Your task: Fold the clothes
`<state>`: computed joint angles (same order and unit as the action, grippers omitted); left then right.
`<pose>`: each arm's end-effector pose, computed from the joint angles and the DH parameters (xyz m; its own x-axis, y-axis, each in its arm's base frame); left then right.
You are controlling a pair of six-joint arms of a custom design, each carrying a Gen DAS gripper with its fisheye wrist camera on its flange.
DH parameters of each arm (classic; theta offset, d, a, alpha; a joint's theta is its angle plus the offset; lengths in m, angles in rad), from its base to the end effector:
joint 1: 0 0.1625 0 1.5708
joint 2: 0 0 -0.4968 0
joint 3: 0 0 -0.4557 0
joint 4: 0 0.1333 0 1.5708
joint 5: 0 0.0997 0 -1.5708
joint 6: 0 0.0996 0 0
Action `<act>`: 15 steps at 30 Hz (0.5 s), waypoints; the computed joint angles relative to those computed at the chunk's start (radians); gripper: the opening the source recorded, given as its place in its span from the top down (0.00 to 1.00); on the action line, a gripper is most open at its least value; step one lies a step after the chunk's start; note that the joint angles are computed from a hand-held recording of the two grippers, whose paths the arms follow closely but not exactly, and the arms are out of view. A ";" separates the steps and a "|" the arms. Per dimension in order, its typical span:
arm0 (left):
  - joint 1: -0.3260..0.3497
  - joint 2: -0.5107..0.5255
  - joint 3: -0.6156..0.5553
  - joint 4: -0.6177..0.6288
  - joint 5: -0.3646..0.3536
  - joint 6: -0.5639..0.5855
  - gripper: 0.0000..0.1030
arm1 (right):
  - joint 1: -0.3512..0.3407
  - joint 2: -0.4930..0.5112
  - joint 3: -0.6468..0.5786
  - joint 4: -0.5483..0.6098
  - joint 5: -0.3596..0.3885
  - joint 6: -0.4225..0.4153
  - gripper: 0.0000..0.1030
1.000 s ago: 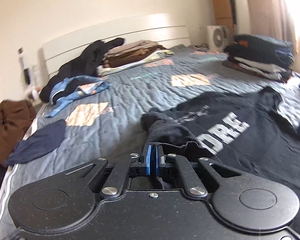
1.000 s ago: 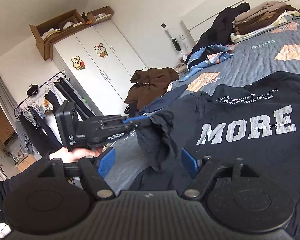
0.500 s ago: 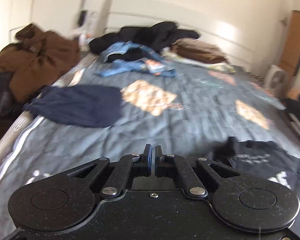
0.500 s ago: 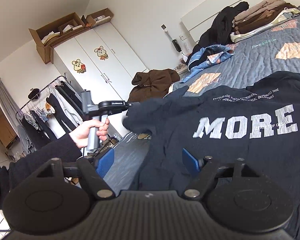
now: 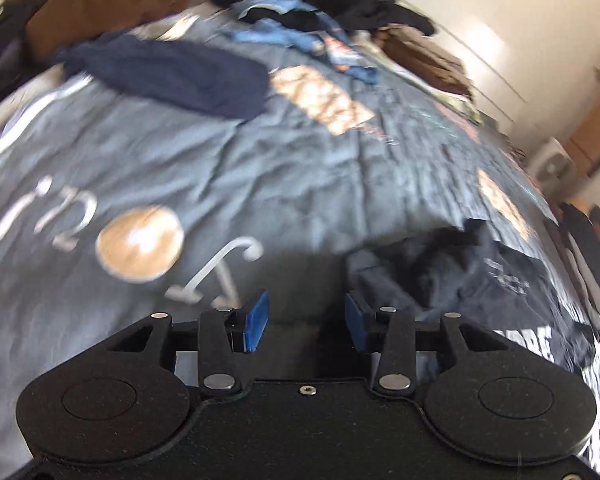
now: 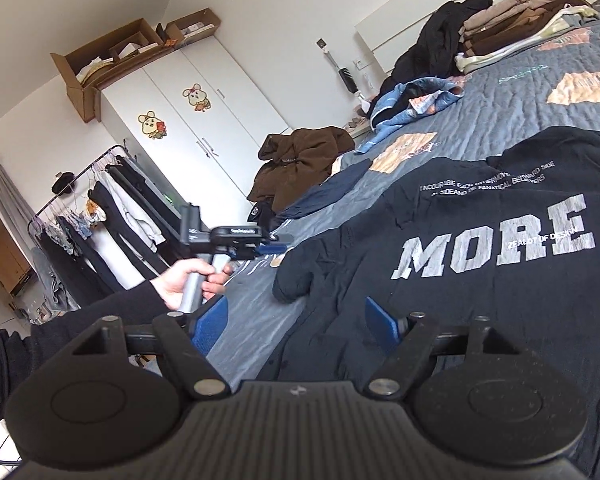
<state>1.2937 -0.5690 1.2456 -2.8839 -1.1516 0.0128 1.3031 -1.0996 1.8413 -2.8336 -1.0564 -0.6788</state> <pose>-0.0812 -0.9210 0.1309 -0.9419 0.0271 -0.3349 0.2321 0.7732 -0.5901 -0.0070 -0.7148 0.2717 -0.8479 -0.5297 -0.0195 -0.3893 0.6473 -0.6554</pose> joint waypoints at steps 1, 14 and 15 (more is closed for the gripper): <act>0.004 0.000 0.000 0.019 -0.015 -0.005 0.60 | 0.000 0.000 -0.003 0.007 0.003 -0.004 0.27; -0.029 0.021 0.086 0.004 -0.184 0.129 0.60 | -0.003 0.000 -0.003 0.023 0.000 0.010 0.26; -0.025 0.029 0.076 -0.019 -0.196 0.100 0.60 | -0.003 0.000 -0.002 0.025 0.003 0.009 0.26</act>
